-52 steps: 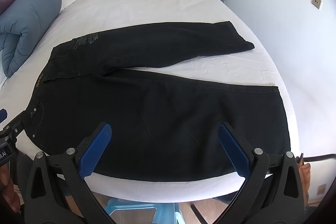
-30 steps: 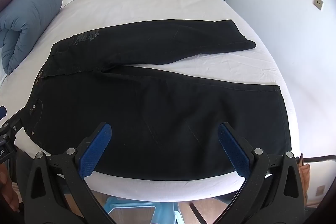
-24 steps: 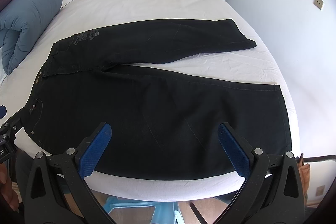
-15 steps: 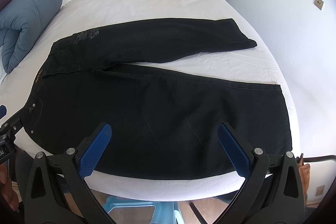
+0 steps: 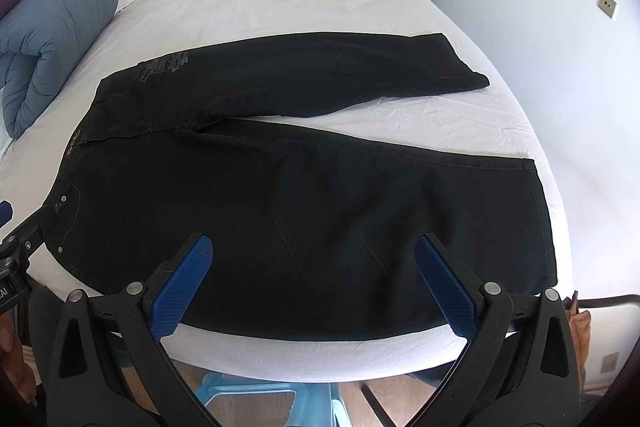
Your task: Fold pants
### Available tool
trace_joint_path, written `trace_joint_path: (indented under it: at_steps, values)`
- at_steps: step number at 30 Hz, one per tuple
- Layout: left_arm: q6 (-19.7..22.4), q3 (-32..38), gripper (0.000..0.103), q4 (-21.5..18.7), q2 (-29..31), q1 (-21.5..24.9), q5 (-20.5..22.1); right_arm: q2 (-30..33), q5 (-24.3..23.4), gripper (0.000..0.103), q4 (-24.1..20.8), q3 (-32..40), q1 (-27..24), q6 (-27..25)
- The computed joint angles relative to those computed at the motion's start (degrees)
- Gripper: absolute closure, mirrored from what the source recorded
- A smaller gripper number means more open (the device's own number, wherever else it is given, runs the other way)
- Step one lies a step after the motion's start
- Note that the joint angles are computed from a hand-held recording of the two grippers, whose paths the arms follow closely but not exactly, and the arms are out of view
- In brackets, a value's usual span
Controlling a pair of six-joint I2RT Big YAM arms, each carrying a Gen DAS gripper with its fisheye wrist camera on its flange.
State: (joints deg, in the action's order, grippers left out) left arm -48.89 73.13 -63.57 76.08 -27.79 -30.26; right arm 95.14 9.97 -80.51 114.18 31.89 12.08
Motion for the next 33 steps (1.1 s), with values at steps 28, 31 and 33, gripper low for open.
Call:
trace_joint_path:
  at_steps: [28, 31, 33]
  values:
    - [0.0, -0.1, 0.000, 0.0, 0.0, 0.1, 0.3, -0.3, 0.0, 0.000, 0.1, -1.0, 0.3, 0.2]
    - [0.0, -0.5, 0.000, 0.3, -0.1, 0.0, 0.4, -0.3, 0.0, 0.000, 0.0, -0.9, 0.2, 0.2]
    - [-0.1, -0.7, 0.000, 0.5, -0.2, 0.0, 0.5, -0.3, 0.0, 0.000, 0.0, -1.0, 0.2, 0.2]
